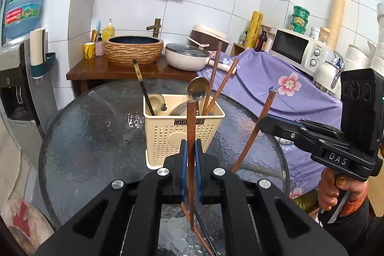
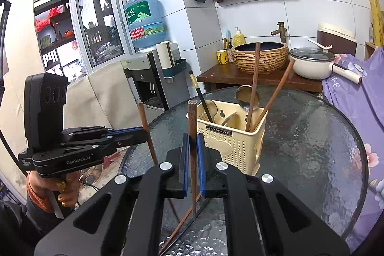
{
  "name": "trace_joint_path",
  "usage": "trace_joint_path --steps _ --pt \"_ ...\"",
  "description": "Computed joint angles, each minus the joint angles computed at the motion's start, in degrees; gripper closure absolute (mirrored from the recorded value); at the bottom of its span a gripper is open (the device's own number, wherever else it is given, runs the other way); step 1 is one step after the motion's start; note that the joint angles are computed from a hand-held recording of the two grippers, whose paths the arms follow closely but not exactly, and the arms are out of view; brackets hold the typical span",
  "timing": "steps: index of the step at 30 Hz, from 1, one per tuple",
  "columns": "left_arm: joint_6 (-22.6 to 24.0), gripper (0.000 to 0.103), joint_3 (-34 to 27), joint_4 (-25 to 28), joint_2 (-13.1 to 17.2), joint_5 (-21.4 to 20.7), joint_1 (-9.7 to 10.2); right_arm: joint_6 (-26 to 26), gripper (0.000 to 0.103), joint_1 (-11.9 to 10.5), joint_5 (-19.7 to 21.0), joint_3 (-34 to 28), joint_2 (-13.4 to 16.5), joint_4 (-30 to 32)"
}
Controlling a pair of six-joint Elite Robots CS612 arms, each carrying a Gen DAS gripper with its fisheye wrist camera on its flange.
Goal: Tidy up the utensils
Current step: 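Lift both brown chopsticks and carry them down into the cream caddy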
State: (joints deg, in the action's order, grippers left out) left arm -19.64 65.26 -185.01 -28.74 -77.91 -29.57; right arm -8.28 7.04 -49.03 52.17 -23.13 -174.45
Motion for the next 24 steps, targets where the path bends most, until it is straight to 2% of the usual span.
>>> trace_joint_path --steps 12,18,24 --pt "2.2 0.097 -1.9 -1.5 -1.3 -0.3 0.84 1.1 0.096 -0.1 0.4 -4.6 -0.1 -0.5" --pt "4.0 0.097 -6.0 -1.0 -1.8 -0.3 1.28 4.4 0.096 0.1 -1.2 -12.7 1.6 0.9" --pt "5.9 0.097 -14.4 1.9 0.2 4.8 1.37 6.0 0.096 0.9 -6.6 -24.2 5.6 3.6"
